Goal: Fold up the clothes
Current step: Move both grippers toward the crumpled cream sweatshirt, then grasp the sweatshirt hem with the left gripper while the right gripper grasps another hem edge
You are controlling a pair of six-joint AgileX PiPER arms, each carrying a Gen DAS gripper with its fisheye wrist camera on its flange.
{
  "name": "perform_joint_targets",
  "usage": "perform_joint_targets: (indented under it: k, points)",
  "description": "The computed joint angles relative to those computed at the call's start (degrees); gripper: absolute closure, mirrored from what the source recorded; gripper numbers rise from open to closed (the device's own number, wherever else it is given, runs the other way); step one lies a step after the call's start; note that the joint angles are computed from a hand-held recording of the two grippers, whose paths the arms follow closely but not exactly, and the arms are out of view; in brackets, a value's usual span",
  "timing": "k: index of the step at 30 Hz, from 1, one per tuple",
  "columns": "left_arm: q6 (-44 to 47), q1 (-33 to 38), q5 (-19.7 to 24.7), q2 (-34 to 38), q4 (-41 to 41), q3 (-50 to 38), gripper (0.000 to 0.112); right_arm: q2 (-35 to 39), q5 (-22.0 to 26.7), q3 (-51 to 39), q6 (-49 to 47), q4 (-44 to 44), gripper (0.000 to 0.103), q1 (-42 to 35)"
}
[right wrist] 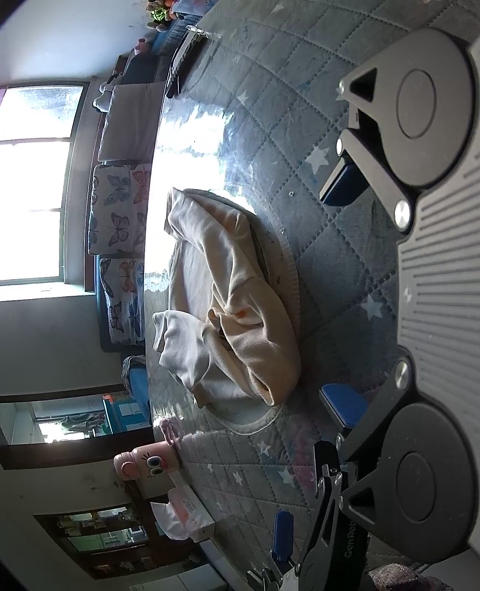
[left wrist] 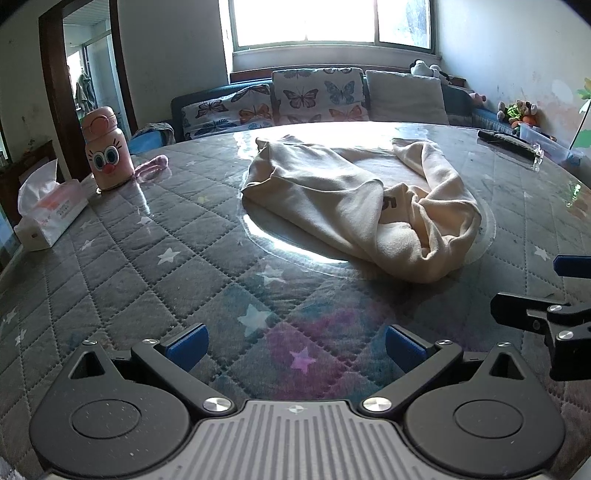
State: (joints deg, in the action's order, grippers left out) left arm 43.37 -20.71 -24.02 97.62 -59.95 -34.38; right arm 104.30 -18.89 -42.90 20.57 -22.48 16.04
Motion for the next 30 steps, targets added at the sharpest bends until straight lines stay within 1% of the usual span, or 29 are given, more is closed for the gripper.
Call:
perform_joint_targets:
  k: [6,12,21,27,30]
  points:
    - [1.5,0.7,0.9,0.3,-0.8,-0.9,0.009,0.5,0.9,-1.2,1.0,-0.7,0.000,0.2]
    - [3.2,1.3,1.8,0.6,-1.9,-2.1,0.009,0.8,1.7,-2.4,3.6,-3.2,0.000,-0.1]
    - [9.0,2.3,3.6,1.6,-6.6,-5.4,0.009,2.0,3.5,-5.5,10.9,-10.7,0.000,-0.8]
    - [14.5,3.5,5.1,1.8,-10.3,-8.0,0.009,3.2,5.2,-8.9,21.2,-20.9,0.000,-2.0]
    - [17.3,4.4,6.4,1.8,-12.2,-9.7,0.009,4.2,6.5,-11.4,29.7,-29.5,0.000,-2.7]
